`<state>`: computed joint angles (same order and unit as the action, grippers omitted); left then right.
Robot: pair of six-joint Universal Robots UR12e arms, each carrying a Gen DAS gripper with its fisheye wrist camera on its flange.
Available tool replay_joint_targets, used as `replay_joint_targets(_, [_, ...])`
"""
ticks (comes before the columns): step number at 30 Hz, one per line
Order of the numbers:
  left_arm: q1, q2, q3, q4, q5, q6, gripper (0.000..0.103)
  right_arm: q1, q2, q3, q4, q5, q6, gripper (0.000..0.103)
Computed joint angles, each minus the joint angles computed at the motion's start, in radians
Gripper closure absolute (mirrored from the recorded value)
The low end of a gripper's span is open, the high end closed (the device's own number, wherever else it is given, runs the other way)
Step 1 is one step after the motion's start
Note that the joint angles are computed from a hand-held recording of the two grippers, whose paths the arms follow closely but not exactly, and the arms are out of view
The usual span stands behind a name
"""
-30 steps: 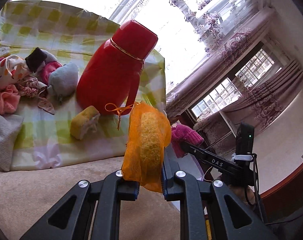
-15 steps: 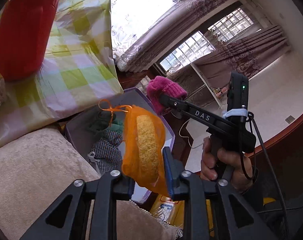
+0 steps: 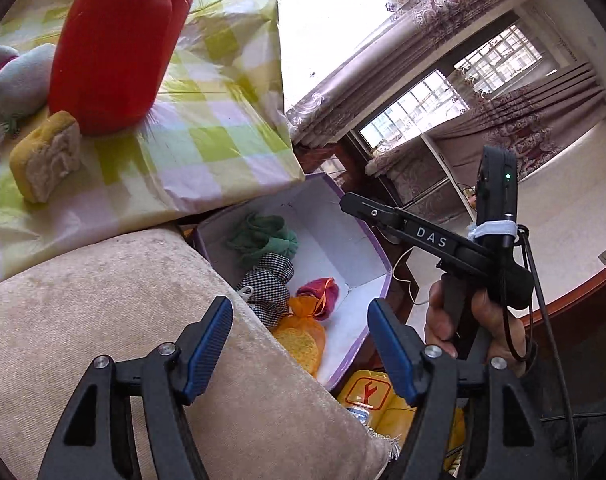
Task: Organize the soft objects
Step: 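Carry the pink roll and orange bag to the box and release both, then grasp the yellow sponge with the right tool while the left tool grasps the purple knit roll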
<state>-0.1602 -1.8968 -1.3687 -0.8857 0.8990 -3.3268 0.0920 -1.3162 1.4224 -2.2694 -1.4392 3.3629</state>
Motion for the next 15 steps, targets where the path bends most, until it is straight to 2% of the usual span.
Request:
replay_joint_targets(5, [0.027, 0.042, -0.055, 0.057, 0.069, -0.036, 0.032, 0.036, 0.026, -0.021, -0.013, 0.050, -0.021, 0.050])
replay_joint_targets(6, [0.032, 0.050, -0.065, 0.067, 0.093, -0.045, 0.032, 0.045, 0.033, -0.026, -0.021, 0.056, -0.024, 0.047])
replay_joint_targets(8, [0.043, 0.068, -0.090, 0.099, 0.131, -0.072, 0.032, 0.067, 0.045, -0.037, -0.040, 0.045, -0.039, 0.032])
replay_joint_targets(11, [0.067, 0.100, -0.131, 0.139, 0.187, -0.102, 0.032, 0.105, 0.069, -0.065, -0.058, 0.007, -0.094, 0.027])
replay_joint_targets(15, [0.095, 0.137, -0.176, 0.175, 0.276, -0.142, 0.032, 0.139, 0.108, -0.116, -0.042, 0.021, -0.126, 0.024])
